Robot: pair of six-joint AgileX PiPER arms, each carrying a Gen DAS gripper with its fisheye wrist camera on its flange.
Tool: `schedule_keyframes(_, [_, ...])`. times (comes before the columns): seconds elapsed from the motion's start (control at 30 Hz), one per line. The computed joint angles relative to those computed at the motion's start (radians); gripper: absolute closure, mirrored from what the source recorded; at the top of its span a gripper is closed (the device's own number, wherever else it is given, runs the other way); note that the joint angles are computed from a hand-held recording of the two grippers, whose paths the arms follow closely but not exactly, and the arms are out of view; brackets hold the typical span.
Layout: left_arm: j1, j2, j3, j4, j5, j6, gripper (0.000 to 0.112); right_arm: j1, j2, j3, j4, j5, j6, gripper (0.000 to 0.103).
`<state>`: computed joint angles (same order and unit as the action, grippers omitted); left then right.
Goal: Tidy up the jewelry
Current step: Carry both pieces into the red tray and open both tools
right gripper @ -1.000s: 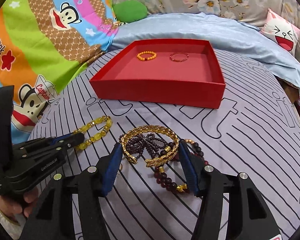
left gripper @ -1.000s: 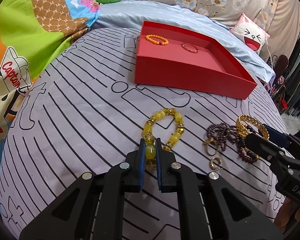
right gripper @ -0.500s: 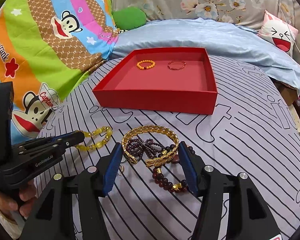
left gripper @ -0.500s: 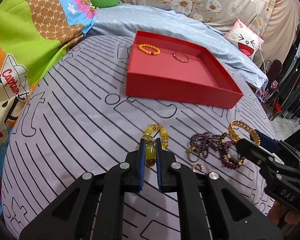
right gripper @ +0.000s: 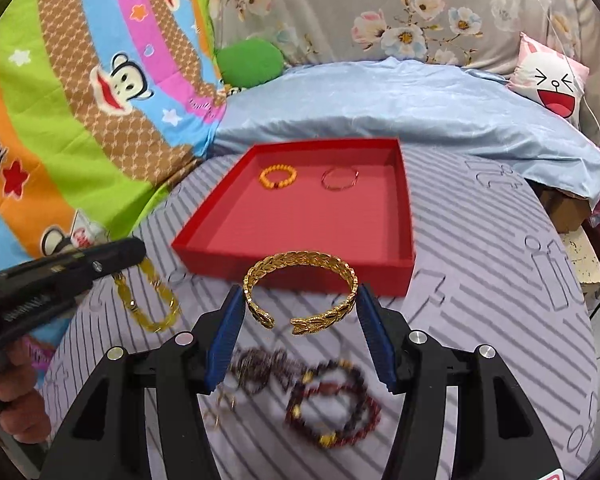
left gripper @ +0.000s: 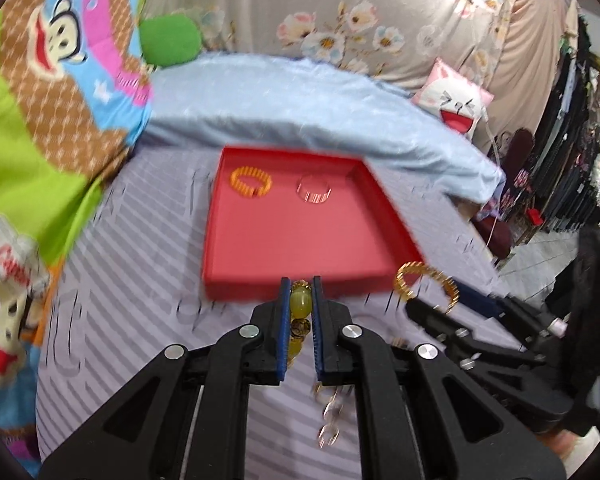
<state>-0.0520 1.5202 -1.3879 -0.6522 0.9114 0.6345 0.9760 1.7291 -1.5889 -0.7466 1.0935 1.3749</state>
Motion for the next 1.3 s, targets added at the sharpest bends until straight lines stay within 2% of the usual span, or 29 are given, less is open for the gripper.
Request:
schedule_keyframes(0.27, [-0.092, 0.226, -0.344, 0.033, -0.011, -0.097, 0.103, -0.194, 0.103, -0.190, 0.079, -0.058, -0.206, 0.048])
schedule_keyframes(0.47, [-0.141, 0.492, -0.679, 0.125, 0.053, -0.238, 0.103, -0.315, 0.252, -0.379, 0.202, -0.065, -0.369, 0.048])
schedule_keyframes(0.67, [-0.167, 0.684, -0.899, 0.213, 0.126, -0.334, 0.103, -0.387, 0.373, -0.502, 0.302, -0.043, -0.466, 0.048])
schedule_keyframes(0.93, [-0.178, 0.795, -1.012, 0.266, 0.165, -0.379, 0.103, -0.439, 0.441, -0.558, 0.392, -0.012, -0.508, 0.047])
schedule_keyframes(1.13, [-0.182, 0.786, -0.966, 0.271, 0.135, -0.374, 0.103, -0.436, 0.488, -0.642, 0.388, 0.064, -0.519, 0.046])
schedule_keyframes(1.23, [-0.186, 0.766, -0.933, 0.290, 0.113, -0.388, 0.094, -0.428, 0.500, -0.668, 0.371, 0.086, -0.522, 0.043])
schedule_keyframes(1.27, [-0.183, 0.749, -0.904, 0.293, 0.095, -0.394, 0.085, -0.424, 0.500, -0.673, 0.363, 0.091, -0.521, 0.042])
schedule_keyframes(1.3, [-0.180, 0.739, -0.889, 0.292, 0.085, -0.395, 0.081, -0.420, 0.497, -0.672, 0.355, 0.093, -0.518, 0.042])
